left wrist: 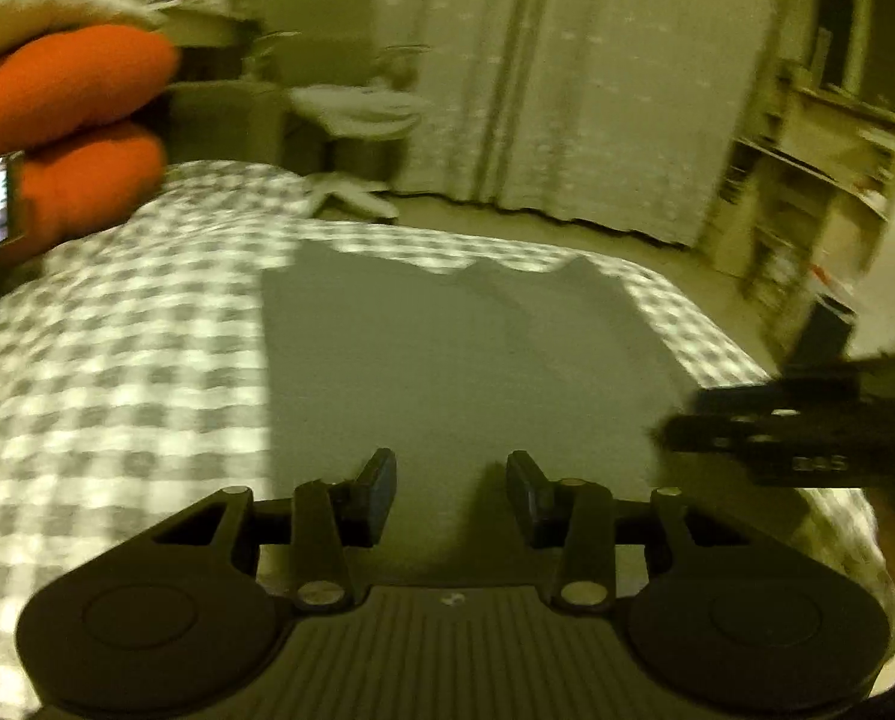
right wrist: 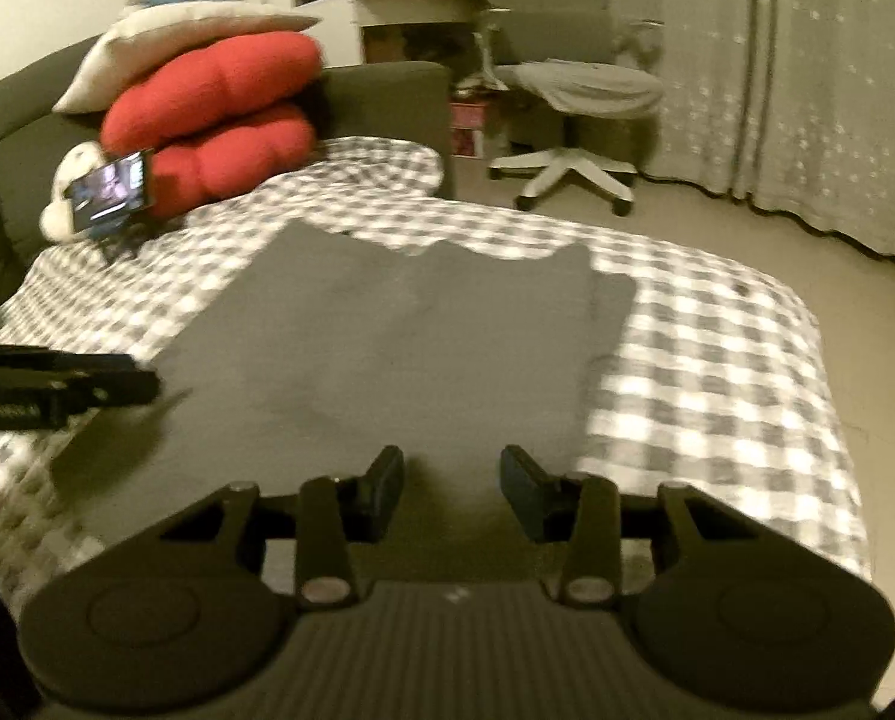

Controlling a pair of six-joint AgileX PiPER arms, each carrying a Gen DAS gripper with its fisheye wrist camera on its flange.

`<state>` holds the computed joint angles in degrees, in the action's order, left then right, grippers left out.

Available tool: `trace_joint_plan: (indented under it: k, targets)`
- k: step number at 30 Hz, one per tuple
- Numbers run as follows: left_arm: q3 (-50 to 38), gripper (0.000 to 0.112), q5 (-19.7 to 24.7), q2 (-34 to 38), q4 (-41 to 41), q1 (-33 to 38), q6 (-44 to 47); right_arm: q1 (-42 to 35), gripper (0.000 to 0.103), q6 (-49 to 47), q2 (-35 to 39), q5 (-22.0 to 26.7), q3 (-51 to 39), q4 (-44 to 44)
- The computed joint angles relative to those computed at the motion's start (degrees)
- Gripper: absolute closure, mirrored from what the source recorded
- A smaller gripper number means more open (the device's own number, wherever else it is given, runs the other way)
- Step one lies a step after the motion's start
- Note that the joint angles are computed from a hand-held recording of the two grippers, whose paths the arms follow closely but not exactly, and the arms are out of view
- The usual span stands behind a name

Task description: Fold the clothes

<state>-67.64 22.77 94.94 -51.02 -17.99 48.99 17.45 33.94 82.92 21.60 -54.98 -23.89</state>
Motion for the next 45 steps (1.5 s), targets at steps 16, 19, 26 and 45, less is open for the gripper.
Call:
trace_joint_plan:
  k: [16,19,26,45]
  targets:
    - [5.3,0.073,-1.8,-2.1,0.5,3.7,-4.1,2.1,0.066,5.7,1.7,1.5,1.2,-4.1]
    - [6.8,0.073,-1.1,-3.3,-1.6,5.0,-1.2,1.8,0.066,6.7,0.4,1.9,2.5,-5.0]
    - [6.1,0.073,3.8,-2.8,-2.6,9.6,-3.1,-0.2,0.067,6.5,-2.3,2.6,4.8,-3.7]
    - [10.2,0.073,3.6,-7.2,-14.8,8.2,14.7,-3.3,0.078,-6.8,-15.4,2.3,12.2,15.3]
